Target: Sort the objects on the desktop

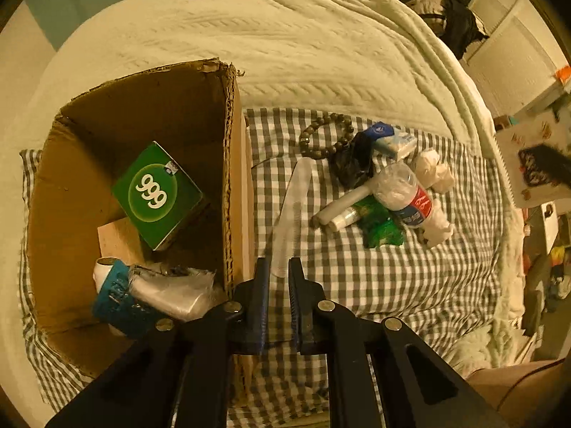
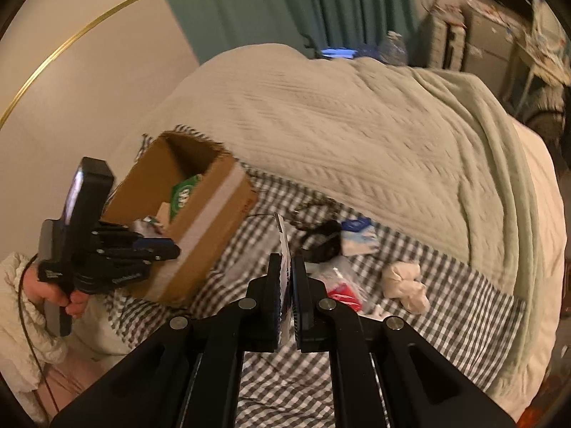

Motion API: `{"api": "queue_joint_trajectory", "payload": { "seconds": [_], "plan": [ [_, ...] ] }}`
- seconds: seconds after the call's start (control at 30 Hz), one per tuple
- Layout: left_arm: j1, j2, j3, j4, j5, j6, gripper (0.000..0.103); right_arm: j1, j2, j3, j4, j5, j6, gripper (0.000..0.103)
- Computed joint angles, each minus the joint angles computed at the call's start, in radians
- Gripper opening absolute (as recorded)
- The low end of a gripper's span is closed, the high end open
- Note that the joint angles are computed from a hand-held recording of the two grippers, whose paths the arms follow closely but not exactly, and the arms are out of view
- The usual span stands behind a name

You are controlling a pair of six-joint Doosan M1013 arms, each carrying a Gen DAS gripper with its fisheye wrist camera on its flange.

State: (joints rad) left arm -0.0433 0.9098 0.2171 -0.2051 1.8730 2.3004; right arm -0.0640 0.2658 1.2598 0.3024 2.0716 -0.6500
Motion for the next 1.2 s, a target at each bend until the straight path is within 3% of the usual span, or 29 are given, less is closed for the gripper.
{"api": "queue_joint_trajectory", "payload": {
  "seconds": [0.07, 0.2, 0.43, 0.57, 0.67, 0.77, 0.83, 1.2],
  "plan": [
    [-0.001, -0.028, 0.060, 0.001, -0.030, 0.029, 0.015, -0.005, -0.015, 0.011, -0.009, -0.005, -0.023, 0.005],
    [-0.006, -0.075, 0.166, 0.004, -0.107, 0.057, 0.046, 0.002, -0.049, 0.041, -0.023, -0.058, -0.032, 0.005],
    [-0.027, -0.162, 0.380, -0.007, -0.324, 0.125, 0.048, 0.027, -0.083, 0.109, -0.008, -0.162, -0.020, 0.005],
    [-0.044, -0.220, 0.512, -0.026, -0.476, 0.202, 0.062, 0.045, -0.072, 0.140, -0.056, -0.236, -0.019, 0.005],
    [-0.051, -0.243, 0.563, -0.051, -0.541, 0.242, 0.064, 0.061, -0.067, 0.151, -0.061, -0.264, 0.010, 0.005],
    [-0.049, -0.234, 0.548, -0.108, -0.500, 0.268, 0.064, 0.068, -0.063, 0.150, -0.066, -0.253, 0.004, 0.005],
    [-0.054, -0.240, 0.563, -0.111, -0.517, 0.279, 0.064, 0.072, -0.058, 0.149, -0.074, -0.238, 0.006, 0.005],
    [-0.077, -0.196, 0.590, 0.079, -0.566, 0.278, 0.064, 0.080, -0.041, 0.142, -0.105, -0.244, 0.035, 0.005]
  ]
}}
